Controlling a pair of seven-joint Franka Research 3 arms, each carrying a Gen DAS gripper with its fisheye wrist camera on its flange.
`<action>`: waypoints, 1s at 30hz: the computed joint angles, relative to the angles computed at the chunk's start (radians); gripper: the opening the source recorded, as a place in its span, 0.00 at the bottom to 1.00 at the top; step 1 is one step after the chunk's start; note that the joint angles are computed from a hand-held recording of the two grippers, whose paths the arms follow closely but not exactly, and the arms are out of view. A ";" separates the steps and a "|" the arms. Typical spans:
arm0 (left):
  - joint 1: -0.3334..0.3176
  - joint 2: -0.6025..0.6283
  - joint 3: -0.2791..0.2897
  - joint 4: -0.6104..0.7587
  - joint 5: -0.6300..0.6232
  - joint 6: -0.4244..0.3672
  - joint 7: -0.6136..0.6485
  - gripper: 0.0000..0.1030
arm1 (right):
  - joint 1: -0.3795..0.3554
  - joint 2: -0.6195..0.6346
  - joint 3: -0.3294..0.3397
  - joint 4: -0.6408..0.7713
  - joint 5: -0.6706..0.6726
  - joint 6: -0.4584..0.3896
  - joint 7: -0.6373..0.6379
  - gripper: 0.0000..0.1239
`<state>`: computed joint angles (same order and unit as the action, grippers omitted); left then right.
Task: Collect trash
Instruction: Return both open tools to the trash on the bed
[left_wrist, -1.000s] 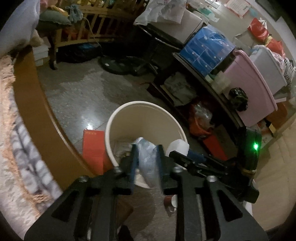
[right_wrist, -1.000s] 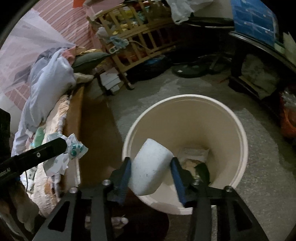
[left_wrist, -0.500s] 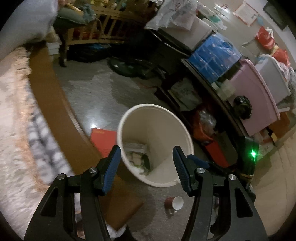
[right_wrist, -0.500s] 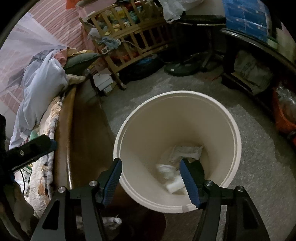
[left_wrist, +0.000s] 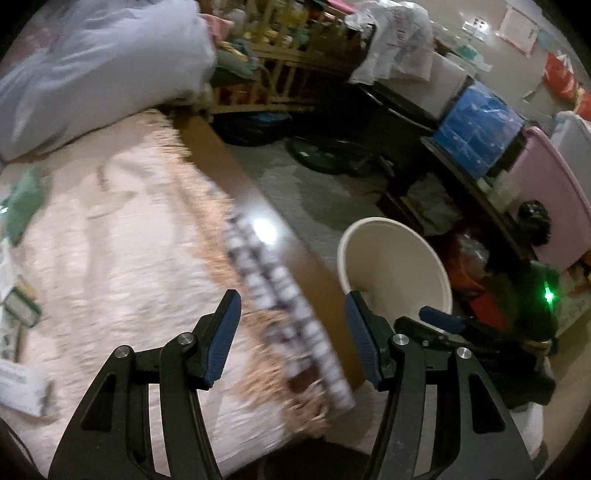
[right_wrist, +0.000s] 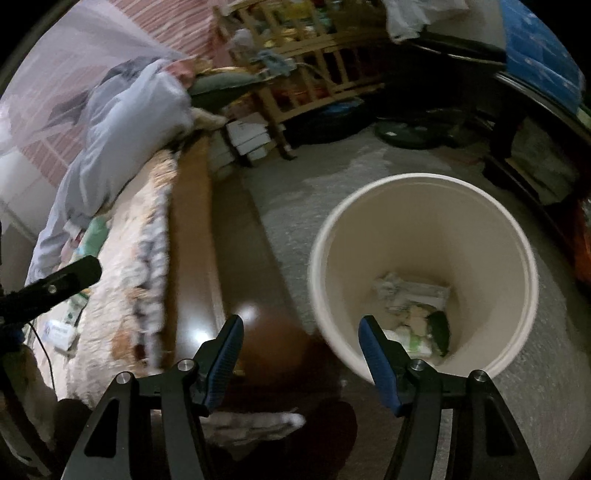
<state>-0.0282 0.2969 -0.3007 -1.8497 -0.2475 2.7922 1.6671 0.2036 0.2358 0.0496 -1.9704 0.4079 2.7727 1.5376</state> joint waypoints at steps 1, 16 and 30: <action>0.003 -0.015 0.007 -0.020 0.002 0.006 -0.005 0.55 | 0.004 0.002 0.006 0.008 0.001 -0.005 -0.004 0.50; 0.074 -0.246 0.149 -0.292 -0.054 0.019 0.003 0.55 | 0.098 0.131 0.097 0.240 0.037 -0.146 -0.147 0.53; 0.148 -0.369 0.301 -0.465 0.057 0.036 -0.077 0.55 | 0.218 0.459 0.173 0.768 0.036 -0.429 -0.398 0.59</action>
<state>0.1198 -0.0720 0.0003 -2.3147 -0.1908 2.8287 1.5902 0.4212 0.6949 0.2224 -1.2029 0.4435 2.3437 1.1394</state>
